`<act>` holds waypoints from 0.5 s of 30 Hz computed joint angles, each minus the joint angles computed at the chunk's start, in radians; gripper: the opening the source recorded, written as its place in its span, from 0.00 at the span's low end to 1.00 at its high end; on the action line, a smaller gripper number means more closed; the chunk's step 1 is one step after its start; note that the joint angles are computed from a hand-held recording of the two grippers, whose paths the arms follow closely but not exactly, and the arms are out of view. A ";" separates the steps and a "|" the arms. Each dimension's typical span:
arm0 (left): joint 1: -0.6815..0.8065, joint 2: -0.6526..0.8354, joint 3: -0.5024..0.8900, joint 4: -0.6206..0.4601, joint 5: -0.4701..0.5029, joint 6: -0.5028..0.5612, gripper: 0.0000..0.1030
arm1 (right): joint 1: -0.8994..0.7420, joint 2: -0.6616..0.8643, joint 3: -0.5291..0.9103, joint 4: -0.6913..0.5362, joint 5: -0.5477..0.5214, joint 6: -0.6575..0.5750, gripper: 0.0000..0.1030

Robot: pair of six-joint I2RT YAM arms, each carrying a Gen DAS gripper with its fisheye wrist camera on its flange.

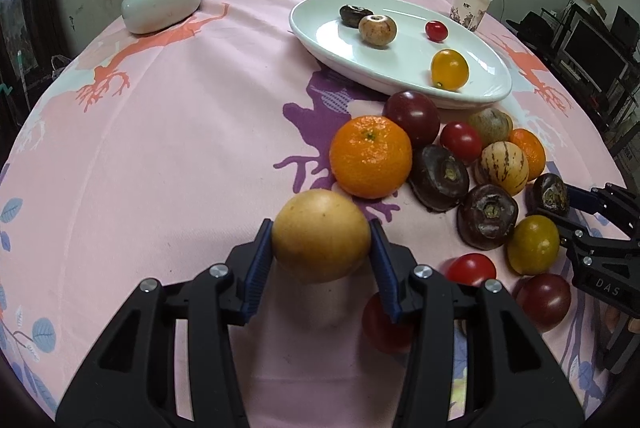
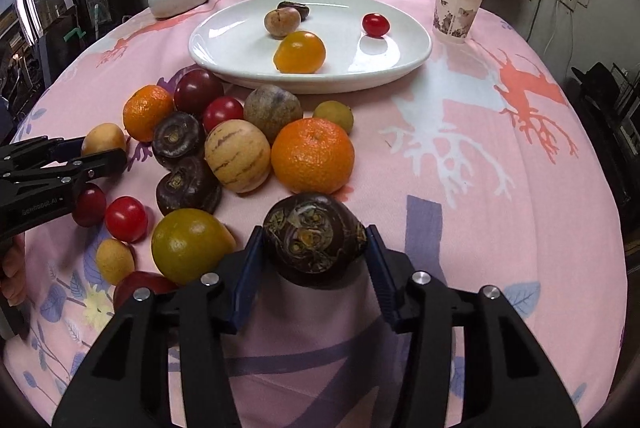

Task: Organize fruits
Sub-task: 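Grasp the large pale yellow fruit with the left tool while the right tool grasps a dark mangosteen, then carry both fruits onto the white plate and open both tools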

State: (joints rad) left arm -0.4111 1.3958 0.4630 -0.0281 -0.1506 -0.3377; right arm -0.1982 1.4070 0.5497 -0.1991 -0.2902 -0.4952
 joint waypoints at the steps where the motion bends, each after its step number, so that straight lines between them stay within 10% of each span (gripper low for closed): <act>1: -0.002 0.000 -0.001 0.001 -0.003 0.000 0.47 | -0.003 -0.006 -0.002 0.002 0.001 0.002 0.49; 15: 0.032 -0.045 -0.022 0.010 0.068 -0.048 0.46 | -0.023 -0.041 -0.003 0.003 -0.004 0.009 0.49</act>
